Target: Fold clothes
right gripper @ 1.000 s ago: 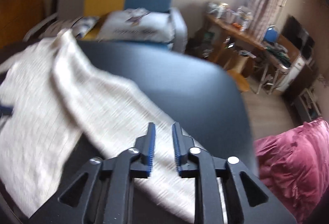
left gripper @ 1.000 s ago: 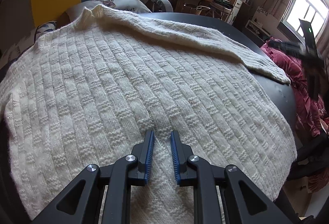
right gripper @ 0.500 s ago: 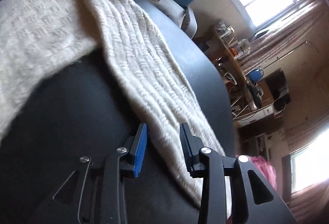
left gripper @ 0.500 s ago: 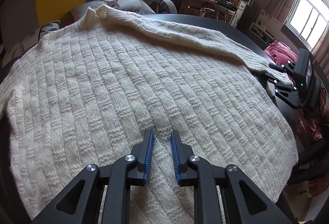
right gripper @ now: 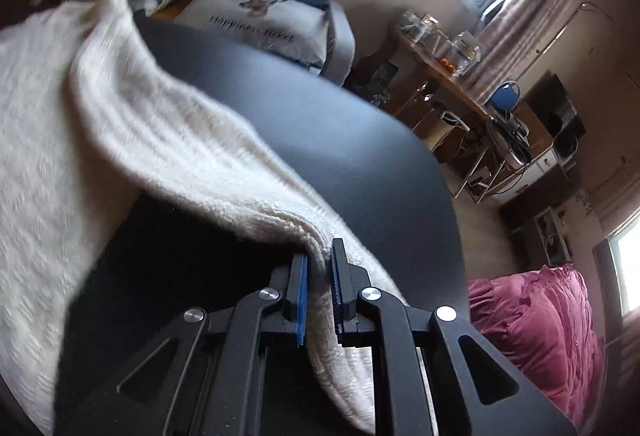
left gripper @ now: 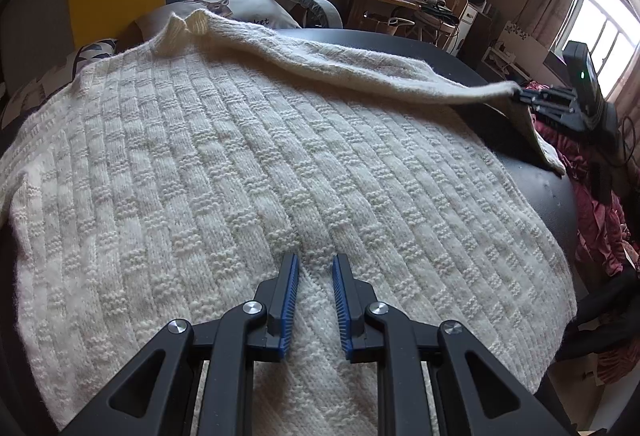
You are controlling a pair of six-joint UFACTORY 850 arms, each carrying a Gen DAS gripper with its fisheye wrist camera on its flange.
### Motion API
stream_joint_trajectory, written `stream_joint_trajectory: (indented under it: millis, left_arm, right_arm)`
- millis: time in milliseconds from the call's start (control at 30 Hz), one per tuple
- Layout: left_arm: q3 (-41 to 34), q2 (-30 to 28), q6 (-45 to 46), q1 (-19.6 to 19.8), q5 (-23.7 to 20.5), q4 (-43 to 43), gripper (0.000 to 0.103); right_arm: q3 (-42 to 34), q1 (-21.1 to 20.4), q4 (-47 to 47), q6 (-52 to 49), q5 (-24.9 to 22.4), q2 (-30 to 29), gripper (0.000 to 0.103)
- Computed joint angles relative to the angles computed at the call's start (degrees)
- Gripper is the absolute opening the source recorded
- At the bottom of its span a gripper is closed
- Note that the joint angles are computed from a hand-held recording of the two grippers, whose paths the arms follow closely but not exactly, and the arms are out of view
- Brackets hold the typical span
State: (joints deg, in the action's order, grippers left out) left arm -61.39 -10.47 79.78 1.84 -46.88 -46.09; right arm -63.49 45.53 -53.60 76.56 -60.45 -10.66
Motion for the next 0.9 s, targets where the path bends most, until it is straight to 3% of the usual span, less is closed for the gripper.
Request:
stream_joint_trajectory:
  millis: [133,300,467,567,700,767,900]
  left_arm:
    - [-0.4,-0.3,0.4,0.3,-0.8,0.2,0.017]
    - [-0.9,-0.6,1.2,0.5,-1.4,0.6,0.017]
    - [-1.6,-1.2,0.6,1.0,-2.6,0.8,0.017]
    - [-1.9,-1.5,0.9,1.2,-2.8,0.7,0.017]
    - [-2.0,-1.2,0.0,1.3,-2.8,0.5,0.017]
    - [-2.3,-1.0,-0.7,1.6,-3.1,-0.8,0.017]
    - [-3.9,-1.6,-2.2,2.0,-1.8,-2.7,0.017]
  right_arm:
    - [-3.1,-2.7,-2.1,-1.1,-2.1,0.0,0.010]
    - [-6.9,-10.8,-0.1,-3.3,-0.6,-2.0,0.010]
    - [-13.9,-18.2,7.7,-11.6,2.1,-9.5,0.011]
    - [-17.0,-21.0,13.4,-15.8,3.3,-13.5,0.017]
    - [-15.5,-20.1,11.1,-12.4,4.6,-12.0,0.020]
    - [-13.7,-18.1,6.2,-8.3,3.8,-9.6,0.022]
    - [-11.4,-12.8,2.3,-7.1,7.1,-5.5,0.023]
